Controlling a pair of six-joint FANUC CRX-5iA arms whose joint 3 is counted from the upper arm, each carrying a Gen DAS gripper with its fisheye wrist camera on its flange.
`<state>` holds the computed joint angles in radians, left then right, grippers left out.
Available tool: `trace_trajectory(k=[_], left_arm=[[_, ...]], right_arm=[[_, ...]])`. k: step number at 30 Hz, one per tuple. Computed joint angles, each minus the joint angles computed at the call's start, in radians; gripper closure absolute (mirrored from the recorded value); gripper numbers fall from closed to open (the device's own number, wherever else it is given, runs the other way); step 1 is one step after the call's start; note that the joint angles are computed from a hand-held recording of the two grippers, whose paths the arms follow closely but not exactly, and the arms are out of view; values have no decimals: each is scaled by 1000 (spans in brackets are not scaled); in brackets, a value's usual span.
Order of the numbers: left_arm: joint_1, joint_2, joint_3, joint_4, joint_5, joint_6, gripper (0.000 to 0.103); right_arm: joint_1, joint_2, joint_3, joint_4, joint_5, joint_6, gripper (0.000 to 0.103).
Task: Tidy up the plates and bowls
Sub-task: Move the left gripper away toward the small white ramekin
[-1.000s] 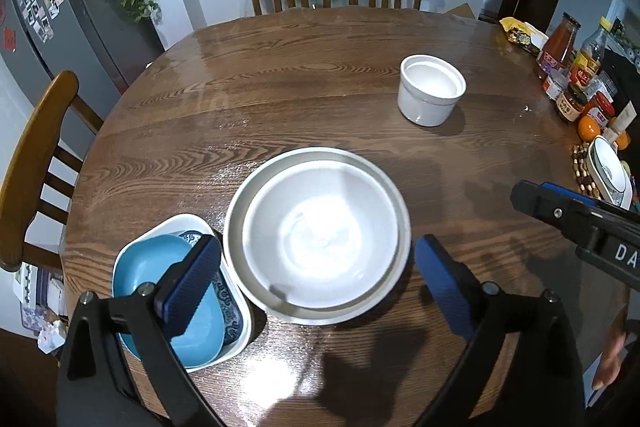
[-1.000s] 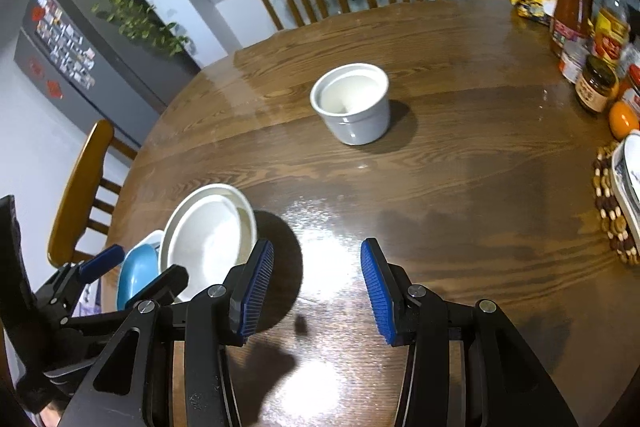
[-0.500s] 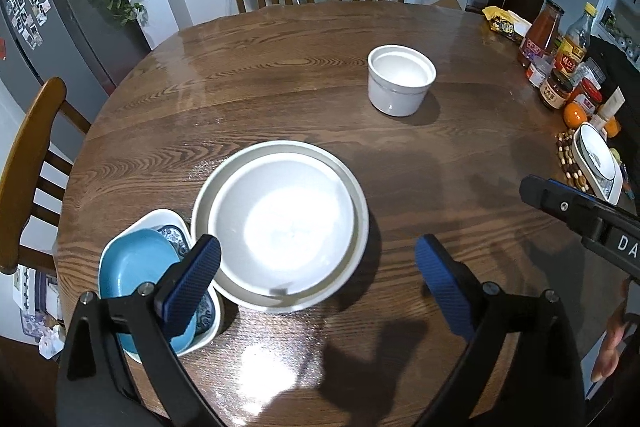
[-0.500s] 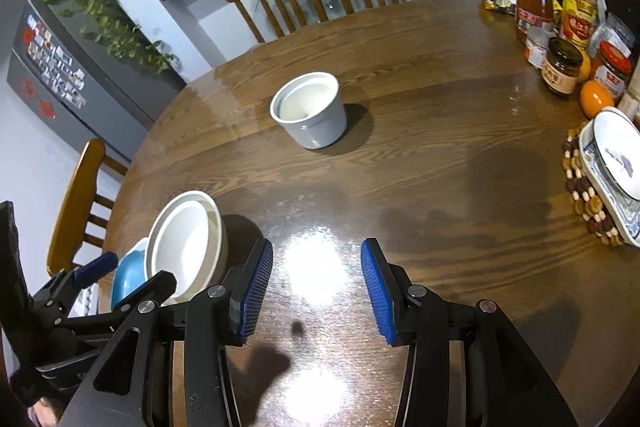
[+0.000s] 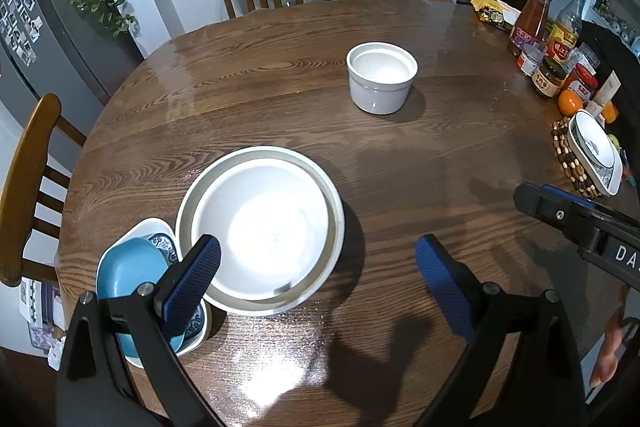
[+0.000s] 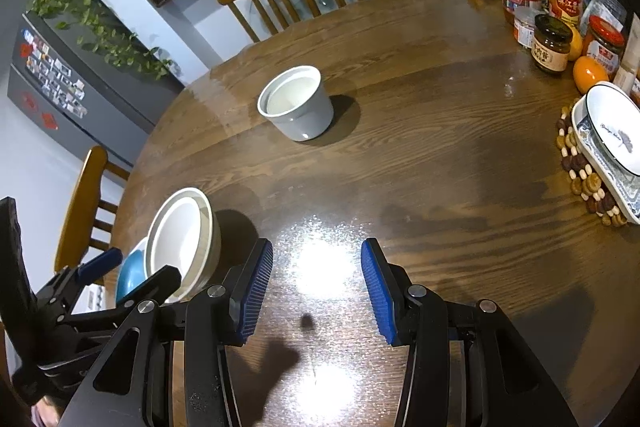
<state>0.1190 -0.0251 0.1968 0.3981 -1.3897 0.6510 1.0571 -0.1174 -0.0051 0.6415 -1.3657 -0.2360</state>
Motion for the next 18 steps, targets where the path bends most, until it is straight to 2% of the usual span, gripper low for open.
trace_trajectory(k=[18], left_arm=[[-13,-14,-3,18,21,-15,5]], right_arm=[[23,-24,-14,41,-36,-22,56]])
